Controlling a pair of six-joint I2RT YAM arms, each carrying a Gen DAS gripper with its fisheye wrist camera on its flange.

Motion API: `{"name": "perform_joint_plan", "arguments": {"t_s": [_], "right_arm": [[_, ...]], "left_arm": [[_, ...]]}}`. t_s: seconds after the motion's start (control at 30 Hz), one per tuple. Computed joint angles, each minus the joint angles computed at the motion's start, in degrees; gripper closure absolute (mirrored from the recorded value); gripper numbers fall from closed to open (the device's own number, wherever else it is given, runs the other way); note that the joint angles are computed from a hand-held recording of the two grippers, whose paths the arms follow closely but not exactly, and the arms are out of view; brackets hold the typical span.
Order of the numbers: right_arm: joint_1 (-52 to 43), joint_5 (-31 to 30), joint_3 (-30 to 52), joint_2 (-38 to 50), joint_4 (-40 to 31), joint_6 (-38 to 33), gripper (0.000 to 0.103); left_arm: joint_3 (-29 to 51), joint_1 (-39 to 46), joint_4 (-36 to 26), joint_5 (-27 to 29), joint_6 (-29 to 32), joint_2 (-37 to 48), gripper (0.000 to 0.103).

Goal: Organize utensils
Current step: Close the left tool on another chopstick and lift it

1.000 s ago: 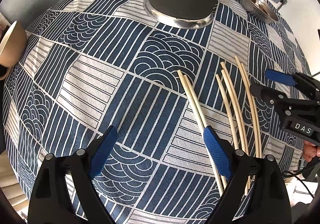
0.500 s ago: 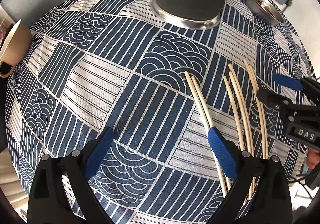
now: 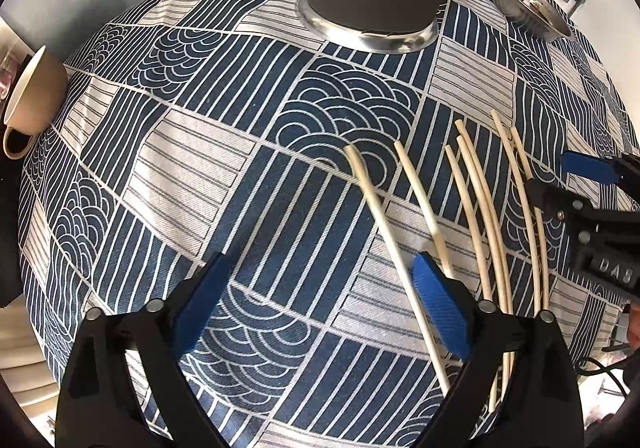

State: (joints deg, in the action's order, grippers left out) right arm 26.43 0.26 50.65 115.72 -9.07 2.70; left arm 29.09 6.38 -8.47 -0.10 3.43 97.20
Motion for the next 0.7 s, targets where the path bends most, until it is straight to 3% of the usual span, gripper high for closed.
{"name": "perform_joint_plan", "arguments": {"t_s": [0.07,0.17,0.23,0.37,0.43,0.57,0.7], "right_arm": [[0.1,-0.6,0.4,-0.4,-1.0,-1.3,0.078],[-0.2,-1.0,2.1,0.0,-4.0,-2.1,0.095],[-1.0,-1.8,2.8,0.2,-5.2,-2.1,0.097],[-2.4,-3.6,3.4,0.6,-5.9,-2.9,0.098],[-3.5,-4.9,4.1,1.3,-6.3,-3.6,0.098],[-5.2,-8.2,4.4,1.2,-7.8,-4.1,0.098],[-6.9,-9.2,5.2,0.6,-10.9,-5.7,0.098]], "left_arm": [[-0.1,0.6,-0.2,0.2,0.6,-0.4,0.021],[-2.2,2.9,0.6,1.4,3.4,-2.2,0.033],[-3.3,5.2,0.6,2.3,5.7,-3.6,0.045],[-2.2,12.0,-1.7,4.1,8.7,-3.9,0.088],[-0.3,15.2,-3.6,6.2,9.7,-2.5,0.097],[2.9,23.7,-7.6,13.4,12.0,0.5,0.098],[2.3,28.4,-7.3,15.4,14.3,0.2,0.099]]}}
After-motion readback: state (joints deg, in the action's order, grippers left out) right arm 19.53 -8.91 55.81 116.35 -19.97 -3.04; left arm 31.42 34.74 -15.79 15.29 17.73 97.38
